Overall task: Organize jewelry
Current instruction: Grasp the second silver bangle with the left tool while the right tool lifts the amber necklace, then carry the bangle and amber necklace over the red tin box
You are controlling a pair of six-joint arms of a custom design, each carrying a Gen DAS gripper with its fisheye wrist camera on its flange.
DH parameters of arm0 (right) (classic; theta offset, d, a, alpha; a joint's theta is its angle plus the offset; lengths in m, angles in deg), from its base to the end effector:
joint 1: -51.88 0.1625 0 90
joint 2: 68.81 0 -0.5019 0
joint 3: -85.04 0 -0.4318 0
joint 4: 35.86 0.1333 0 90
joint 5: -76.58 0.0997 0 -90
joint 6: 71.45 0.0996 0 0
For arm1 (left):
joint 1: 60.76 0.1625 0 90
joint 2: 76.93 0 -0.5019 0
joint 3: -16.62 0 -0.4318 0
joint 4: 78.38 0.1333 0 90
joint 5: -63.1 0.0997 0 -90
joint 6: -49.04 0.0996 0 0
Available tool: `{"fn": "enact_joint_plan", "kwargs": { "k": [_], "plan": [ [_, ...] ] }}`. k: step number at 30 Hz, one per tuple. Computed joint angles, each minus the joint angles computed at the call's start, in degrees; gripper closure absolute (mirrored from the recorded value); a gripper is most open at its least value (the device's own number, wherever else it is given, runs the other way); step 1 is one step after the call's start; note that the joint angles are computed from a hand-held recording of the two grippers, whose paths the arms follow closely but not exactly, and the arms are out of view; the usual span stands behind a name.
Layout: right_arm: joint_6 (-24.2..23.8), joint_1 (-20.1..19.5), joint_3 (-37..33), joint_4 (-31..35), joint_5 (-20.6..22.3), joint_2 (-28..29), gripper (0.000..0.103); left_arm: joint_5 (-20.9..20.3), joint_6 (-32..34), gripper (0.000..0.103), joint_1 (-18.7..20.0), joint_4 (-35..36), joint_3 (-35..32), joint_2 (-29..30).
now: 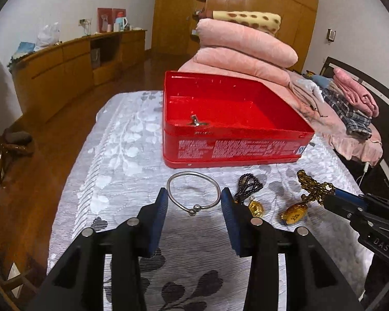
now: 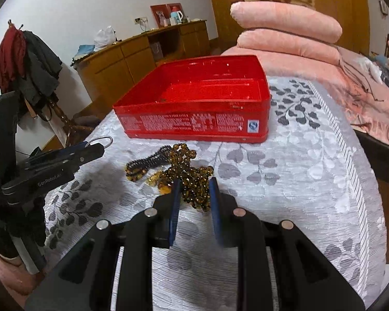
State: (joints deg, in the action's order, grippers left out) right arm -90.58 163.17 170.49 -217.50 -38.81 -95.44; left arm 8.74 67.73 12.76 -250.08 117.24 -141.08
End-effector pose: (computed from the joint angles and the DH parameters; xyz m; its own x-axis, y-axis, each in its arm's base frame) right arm 0.3766 -0.7170 -0.0035 -0.7750 -0.3619 0.5181 -0.5918 0.7033 -0.3940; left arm -0.0133 -0.7195 0.3713 -0.7854 0.0590 -0.6162 0.4766 0.6930 -0.5410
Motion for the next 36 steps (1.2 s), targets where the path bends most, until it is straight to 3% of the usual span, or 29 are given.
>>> {"fn": "enact_joint_plan", "kwargs": {
  "k": [17,36],
  "plan": [
    [-2.3,1.0,-0.2,-2.9,0.3,-0.8,0.082,-0.3,1.7,0.061,-1.1,-2.9,0.1,-0.5],
    [-4.6,1.4,-9.7,0.6,1.5,1.9,0.082,-1.4,3.7,0.061,-1.7,-2.7,-7.3,3.8]
  ]
}}
